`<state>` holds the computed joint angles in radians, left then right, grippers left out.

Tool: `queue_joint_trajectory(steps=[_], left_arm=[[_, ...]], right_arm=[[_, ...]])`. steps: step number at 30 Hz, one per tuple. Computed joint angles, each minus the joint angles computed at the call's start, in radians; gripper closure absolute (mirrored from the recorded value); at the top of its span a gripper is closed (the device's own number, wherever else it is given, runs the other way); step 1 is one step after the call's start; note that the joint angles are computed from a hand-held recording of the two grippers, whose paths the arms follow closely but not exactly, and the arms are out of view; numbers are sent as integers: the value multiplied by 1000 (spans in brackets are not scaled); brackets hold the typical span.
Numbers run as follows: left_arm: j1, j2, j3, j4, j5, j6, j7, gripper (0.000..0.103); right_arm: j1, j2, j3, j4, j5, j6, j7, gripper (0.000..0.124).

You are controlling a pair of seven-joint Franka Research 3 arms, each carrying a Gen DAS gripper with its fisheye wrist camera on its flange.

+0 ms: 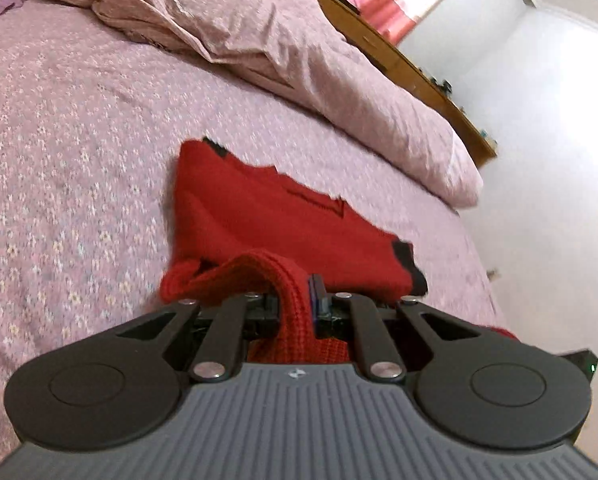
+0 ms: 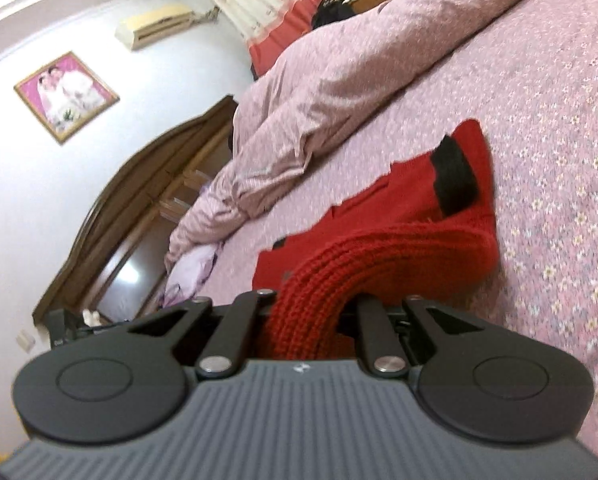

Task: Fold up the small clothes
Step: 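Fold the held edge over the cardigan with both grippers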

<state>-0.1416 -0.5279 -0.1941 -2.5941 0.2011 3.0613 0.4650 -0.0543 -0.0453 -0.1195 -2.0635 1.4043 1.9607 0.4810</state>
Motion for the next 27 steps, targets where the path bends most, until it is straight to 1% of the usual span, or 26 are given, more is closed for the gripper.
queue_joint_trajectory(steps=[5, 9, 13, 14, 16, 18, 20, 23, 24, 27], left_arm=[[68, 51, -31, 52, 5, 18, -59, 90], [125, 107, -56, 115, 42, 4, -92, 90], [169, 176, -66, 185, 95, -25, -116, 90], [173, 196, -63, 201, 107, -30, -118, 90], [154, 243, -34, 241, 111, -52, -97, 90], [147, 288, -22, 281, 128, -77, -81, 90], [150, 335, -17, 320, 159, -92, -76, 90], [170, 394, -24, 375, 257, -119, -127, 90], [169, 411, -19, 388, 285, -125, -137, 90], [150, 454, 8, 412, 312, -138, -135, 89]], right_arm=[[2, 34, 9, 43, 46, 20, 25, 111], [4, 74, 25, 88, 83, 51, 62, 111], [5, 134, 50, 152, 120, 87, 95, 111], [5, 150, 57, 170, 130, 100, 100, 111], [6, 187, 73, 209, 141, 128, 117, 111], [7, 221, 89, 246, 131, 159, 131, 111], [13, 251, 107, 281, 105, 203, 141, 111], [22, 300, 131, 330, 64, 277, 154, 109], [24, 315, 138, 345, 51, 302, 164, 109], [28, 357, 155, 383, -16, 364, 223, 109]])
